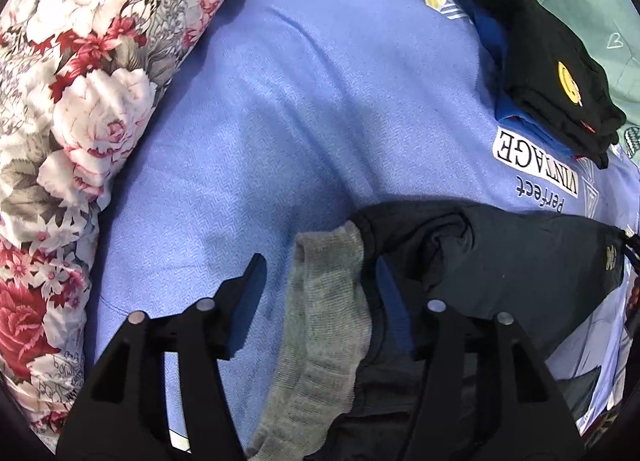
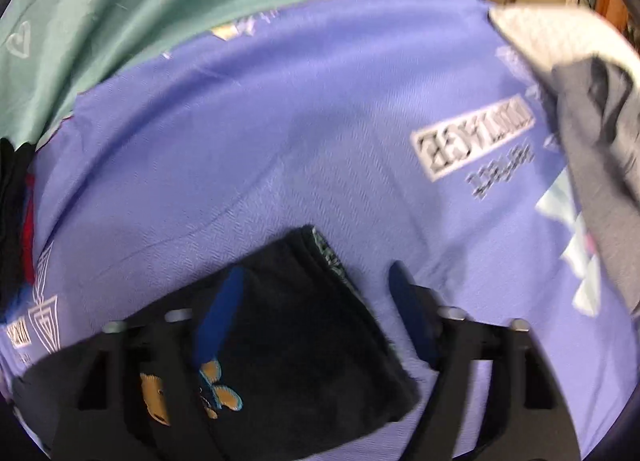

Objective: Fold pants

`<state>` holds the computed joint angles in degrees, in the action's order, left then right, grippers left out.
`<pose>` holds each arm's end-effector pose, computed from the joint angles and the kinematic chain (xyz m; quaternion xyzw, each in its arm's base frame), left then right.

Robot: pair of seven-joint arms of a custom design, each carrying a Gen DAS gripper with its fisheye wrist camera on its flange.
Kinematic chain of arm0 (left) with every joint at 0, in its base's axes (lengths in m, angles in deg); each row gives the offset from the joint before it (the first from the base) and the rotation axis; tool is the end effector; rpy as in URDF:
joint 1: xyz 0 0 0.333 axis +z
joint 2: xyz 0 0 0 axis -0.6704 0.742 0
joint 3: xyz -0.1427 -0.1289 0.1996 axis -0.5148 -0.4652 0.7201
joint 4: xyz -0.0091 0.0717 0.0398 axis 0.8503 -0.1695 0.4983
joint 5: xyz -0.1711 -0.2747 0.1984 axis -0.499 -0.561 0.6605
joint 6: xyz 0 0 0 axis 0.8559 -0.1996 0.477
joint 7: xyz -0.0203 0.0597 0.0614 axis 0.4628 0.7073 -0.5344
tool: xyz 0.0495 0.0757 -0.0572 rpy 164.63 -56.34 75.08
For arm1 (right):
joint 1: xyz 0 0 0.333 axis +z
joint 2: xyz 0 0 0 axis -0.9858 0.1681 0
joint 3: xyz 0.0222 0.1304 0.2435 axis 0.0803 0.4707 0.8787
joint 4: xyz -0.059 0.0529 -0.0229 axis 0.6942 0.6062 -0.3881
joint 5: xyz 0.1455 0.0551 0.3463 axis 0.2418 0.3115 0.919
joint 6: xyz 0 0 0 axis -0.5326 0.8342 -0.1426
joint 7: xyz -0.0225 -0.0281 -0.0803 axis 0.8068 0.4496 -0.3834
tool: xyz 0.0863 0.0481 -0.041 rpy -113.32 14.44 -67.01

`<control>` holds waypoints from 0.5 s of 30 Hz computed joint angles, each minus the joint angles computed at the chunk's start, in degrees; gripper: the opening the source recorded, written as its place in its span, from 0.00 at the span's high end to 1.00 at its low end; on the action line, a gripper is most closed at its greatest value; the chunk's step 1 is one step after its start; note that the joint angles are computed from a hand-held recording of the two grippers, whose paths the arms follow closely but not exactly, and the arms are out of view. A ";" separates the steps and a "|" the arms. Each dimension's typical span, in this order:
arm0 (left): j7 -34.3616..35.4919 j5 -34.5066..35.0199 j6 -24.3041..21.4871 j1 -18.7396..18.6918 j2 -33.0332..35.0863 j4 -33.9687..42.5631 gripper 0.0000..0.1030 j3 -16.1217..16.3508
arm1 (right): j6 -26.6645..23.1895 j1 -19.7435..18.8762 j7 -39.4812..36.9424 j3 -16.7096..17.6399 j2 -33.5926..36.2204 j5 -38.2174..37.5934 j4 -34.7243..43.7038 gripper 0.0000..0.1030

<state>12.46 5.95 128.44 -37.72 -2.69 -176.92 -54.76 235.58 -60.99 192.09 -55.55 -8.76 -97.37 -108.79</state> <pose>0.3231 -0.0130 0.3652 -0.9221 0.3538 -0.1038 0.1170 0.6365 0.2153 0.4355 -0.6415 0.7089 -0.1984 0.2156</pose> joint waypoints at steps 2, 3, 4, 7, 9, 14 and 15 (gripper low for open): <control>1.17 0.47 0.24 -0.06 -0.53 -0.26 0.40 0.36 | 1.50 -0.38 0.50 0.23 -0.22 2.34 -0.40 0.93; 2.01 0.74 0.64 0.02 -0.29 -0.10 0.39 0.59 | 2.84 -0.22 1.58 -0.11 -0.98 2.06 -1.30 0.93; 2.84 1.03 1.09 0.19 0.06 0.10 0.39 0.77 | 3.64 0.14 2.92 -0.59 -1.52 0.99 -1.92 0.94; 5.30 1.58 3.51 0.92 2.04 0.63 0.35 1.49 | -0.22 3.82 14.53 -4.38 -2.23 -10.96 -2.01 0.93; 7.81 1.04 4.31 0.94 5.02 1.79 0.35 2.72 | -4.08 4.48 16.24 -3.72 -2.13 -14.00 -1.29 0.87; 14.31 -0.22 8.31 0.62 8.84 2.58 0.35 4.53 | 0.41 6.31 27.93 -2.93 -11.91 -29.62 -10.61 0.27; 16.04 -1.36 9.70 0.20 9.76 2.67 0.35 5.63 | 2.72 5.29 27.07 -2.11 -12.52 -29.85 -11.25 0.27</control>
